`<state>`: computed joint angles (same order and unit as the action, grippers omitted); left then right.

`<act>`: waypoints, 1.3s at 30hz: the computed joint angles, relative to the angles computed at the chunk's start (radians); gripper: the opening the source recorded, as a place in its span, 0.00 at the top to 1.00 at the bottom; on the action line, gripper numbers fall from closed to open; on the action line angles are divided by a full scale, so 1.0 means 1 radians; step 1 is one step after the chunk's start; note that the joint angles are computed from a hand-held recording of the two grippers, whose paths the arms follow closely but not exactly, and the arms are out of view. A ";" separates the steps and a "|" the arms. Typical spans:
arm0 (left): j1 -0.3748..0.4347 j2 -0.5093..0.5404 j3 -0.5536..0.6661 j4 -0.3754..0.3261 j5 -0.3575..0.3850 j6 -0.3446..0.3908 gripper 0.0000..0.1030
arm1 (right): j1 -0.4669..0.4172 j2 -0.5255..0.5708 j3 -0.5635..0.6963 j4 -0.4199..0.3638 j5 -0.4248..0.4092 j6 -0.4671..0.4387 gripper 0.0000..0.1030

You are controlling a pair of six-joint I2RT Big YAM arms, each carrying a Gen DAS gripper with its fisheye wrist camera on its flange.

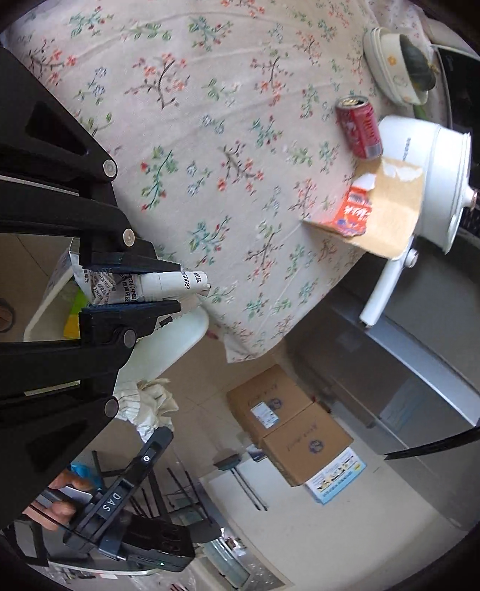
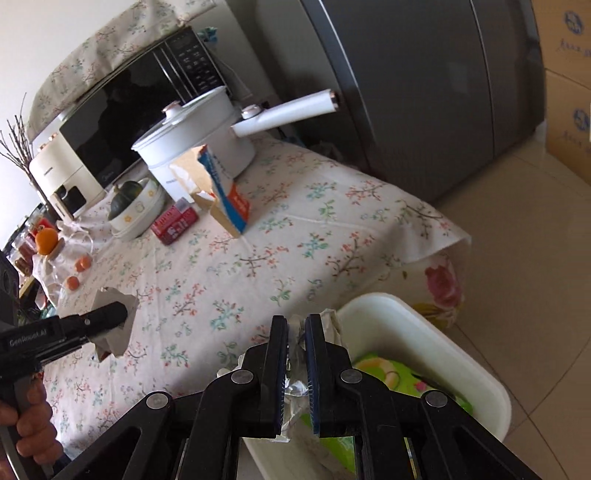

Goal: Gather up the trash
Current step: 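Carry both wrappers to the bin and open both grippers over it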

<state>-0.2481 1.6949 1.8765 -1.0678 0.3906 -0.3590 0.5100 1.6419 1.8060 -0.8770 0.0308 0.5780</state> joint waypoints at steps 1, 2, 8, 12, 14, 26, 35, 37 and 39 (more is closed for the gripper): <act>-0.016 0.007 -0.007 -0.005 0.015 -0.001 0.87 | -0.007 -0.001 -0.011 -0.009 -0.007 0.004 0.92; -0.031 0.012 -0.015 -0.007 0.023 -0.002 0.87 | -0.014 0.006 -0.008 -0.031 -0.013 0.009 0.92; -0.080 0.056 -0.032 -0.017 0.005 0.032 0.87 | -0.041 0.074 0.024 -0.182 -0.062 0.023 0.91; -0.073 0.077 -0.027 0.000 0.033 0.045 0.87 | -0.026 0.116 0.055 -0.250 -0.038 -0.009 0.88; -0.071 0.091 -0.016 0.001 0.035 0.057 0.87 | -0.015 0.143 0.088 -0.290 -0.031 -0.033 0.88; -0.078 0.147 0.027 -0.023 0.036 0.091 0.87 | 0.027 0.322 0.235 -0.594 -0.118 -0.158 0.87; -0.089 0.142 0.022 -0.030 0.032 0.117 0.86 | 0.002 0.297 0.214 -0.583 -0.227 -0.151 0.82; -0.100 0.145 0.025 -0.046 0.032 0.140 0.86 | -0.019 0.273 0.194 -0.544 -0.224 -0.107 0.78; -0.113 0.153 0.032 -0.068 0.036 0.168 0.86 | -0.037 0.248 0.169 -0.504 -0.201 -0.062 0.74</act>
<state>-0.3612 1.8479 1.9085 -1.1357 0.4266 -0.1907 0.4728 1.8898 1.9745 -1.3815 -0.1698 0.5160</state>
